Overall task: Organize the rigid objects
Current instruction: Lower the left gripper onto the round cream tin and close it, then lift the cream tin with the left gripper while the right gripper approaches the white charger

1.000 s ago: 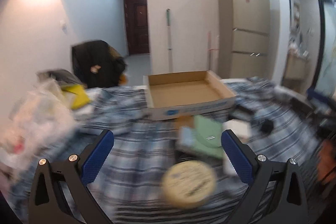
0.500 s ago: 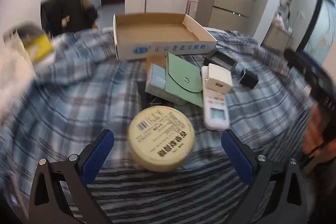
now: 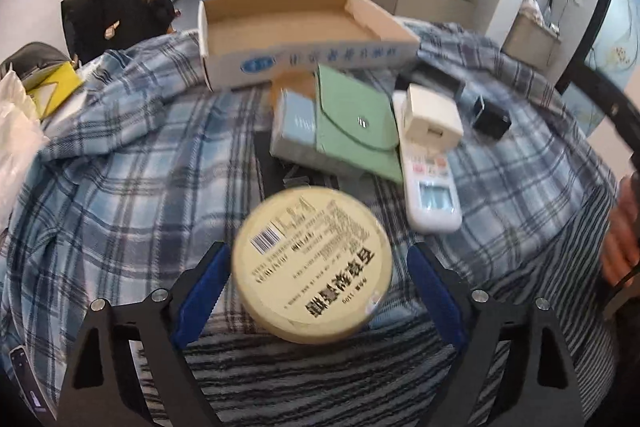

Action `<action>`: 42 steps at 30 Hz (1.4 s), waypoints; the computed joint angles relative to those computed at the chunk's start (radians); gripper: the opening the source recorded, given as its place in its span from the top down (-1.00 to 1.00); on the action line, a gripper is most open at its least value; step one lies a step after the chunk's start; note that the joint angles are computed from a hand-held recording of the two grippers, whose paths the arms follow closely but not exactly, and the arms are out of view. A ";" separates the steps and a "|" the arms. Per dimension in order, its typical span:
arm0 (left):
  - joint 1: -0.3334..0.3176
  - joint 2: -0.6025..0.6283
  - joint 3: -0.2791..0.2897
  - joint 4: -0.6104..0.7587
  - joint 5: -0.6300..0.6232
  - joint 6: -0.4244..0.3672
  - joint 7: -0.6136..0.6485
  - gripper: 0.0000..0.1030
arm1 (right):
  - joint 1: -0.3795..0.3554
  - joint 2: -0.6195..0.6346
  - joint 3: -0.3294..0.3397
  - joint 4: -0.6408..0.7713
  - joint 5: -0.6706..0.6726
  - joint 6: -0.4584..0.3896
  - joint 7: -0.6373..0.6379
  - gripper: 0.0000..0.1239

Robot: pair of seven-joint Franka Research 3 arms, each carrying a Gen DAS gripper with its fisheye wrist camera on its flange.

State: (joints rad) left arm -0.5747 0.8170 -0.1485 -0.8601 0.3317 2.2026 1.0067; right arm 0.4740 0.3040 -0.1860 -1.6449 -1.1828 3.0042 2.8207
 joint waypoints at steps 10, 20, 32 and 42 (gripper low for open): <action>-0.001 -0.069 0.021 -0.110 0.045 0.094 -0.048 -0.49 | -0.003 0.004 -0.002 -0.006 0.094 0.007 -0.063 -0.66; -0.062 -0.156 0.118 -0.182 0.317 0.313 -0.282 -0.49 | -0.046 -0.028 0.037 -0.012 0.180 0.000 -0.123 -0.66; -0.140 -0.149 0.271 -0.239 0.739 0.406 -0.762 -0.49 | -0.075 0.078 0.156 0.177 0.757 -0.327 -0.580 -0.65; -0.109 -0.165 0.222 -0.264 0.818 0.362 -0.865 -0.49 | -0.037 0.367 0.184 0.605 1.029 -0.652 -0.817 -0.34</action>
State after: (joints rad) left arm -0.6839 0.6524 0.0733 -1.1242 1.1492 2.5650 0.1417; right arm 0.4366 0.6710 -0.0017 -1.0397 -0.1534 2.3522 2.0041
